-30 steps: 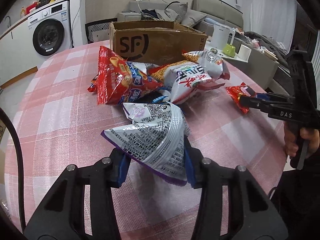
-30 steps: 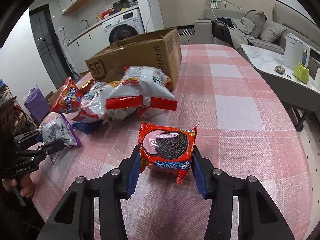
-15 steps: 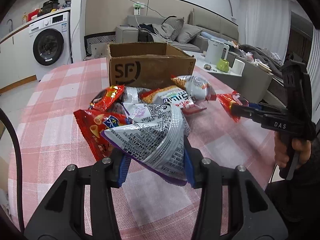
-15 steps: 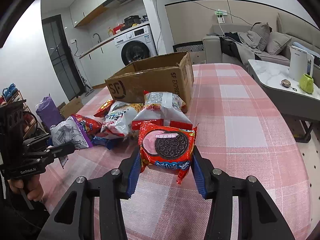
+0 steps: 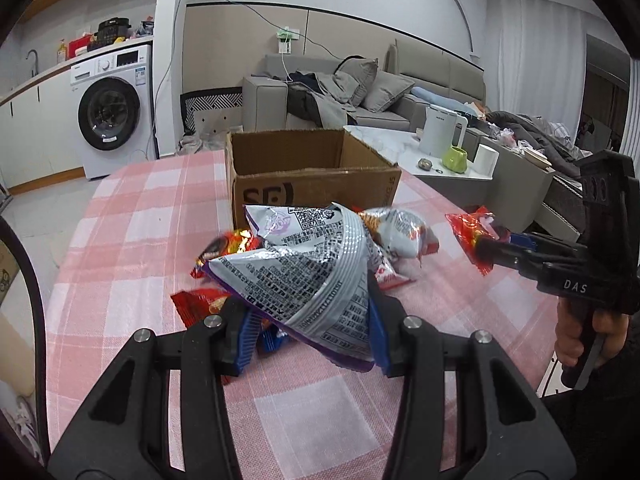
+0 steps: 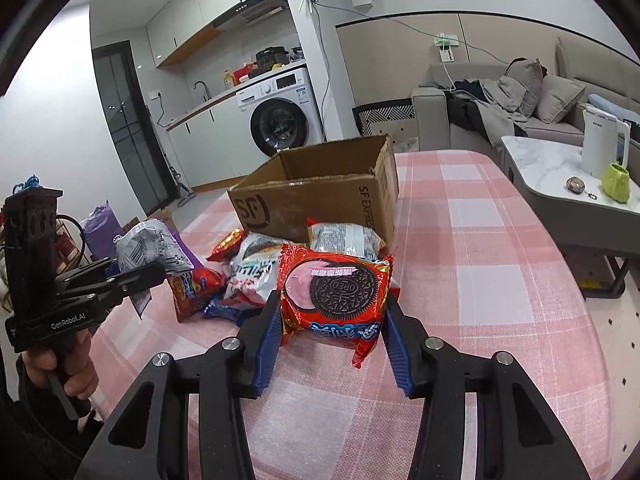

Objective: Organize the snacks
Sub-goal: 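Carry both bags into the cardboard box and open both tools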

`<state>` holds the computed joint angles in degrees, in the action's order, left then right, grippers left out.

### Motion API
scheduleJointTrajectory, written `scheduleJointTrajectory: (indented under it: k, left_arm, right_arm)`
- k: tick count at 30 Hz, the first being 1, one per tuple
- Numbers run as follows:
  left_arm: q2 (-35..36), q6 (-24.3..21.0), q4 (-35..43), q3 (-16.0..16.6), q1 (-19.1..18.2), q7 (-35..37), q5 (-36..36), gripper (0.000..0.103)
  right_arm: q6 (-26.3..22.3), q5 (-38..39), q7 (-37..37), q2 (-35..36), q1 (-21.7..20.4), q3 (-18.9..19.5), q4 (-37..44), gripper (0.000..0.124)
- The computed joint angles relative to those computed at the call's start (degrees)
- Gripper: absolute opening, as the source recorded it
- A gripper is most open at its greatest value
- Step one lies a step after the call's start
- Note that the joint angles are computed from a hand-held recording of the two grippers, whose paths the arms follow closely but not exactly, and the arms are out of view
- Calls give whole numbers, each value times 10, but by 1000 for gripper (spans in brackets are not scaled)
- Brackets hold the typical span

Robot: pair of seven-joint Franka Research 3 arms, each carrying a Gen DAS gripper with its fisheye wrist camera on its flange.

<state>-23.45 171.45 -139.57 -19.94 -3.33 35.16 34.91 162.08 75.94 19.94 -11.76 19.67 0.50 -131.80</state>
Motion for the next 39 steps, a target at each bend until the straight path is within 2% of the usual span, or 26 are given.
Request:
scheduleJointTrajectory:
  k: [4,8,25,31,39]
  left_arm:
    - [8,-5,22,-5,10,-2,9,42]
    - [21,-15,41,5,2,7,7,42]
    - [97,-32,139,28,10,-17,49,42]
    - [137,-45,191,43,3,-14,64,42]
    - [196,-62,255,70,-23,18,47,42]
  right_arm:
    - [-3,-14,18,-6,-2,0,7,48]
    - [-8,-34,43,-7,-3,-2,16,48]
    - [-19,-111,113,55,-5,12,114,48]
    - [-31,-136,136,91,-13,22,164,48]
    - [-34,-165,162,135,-25,38,217,48]
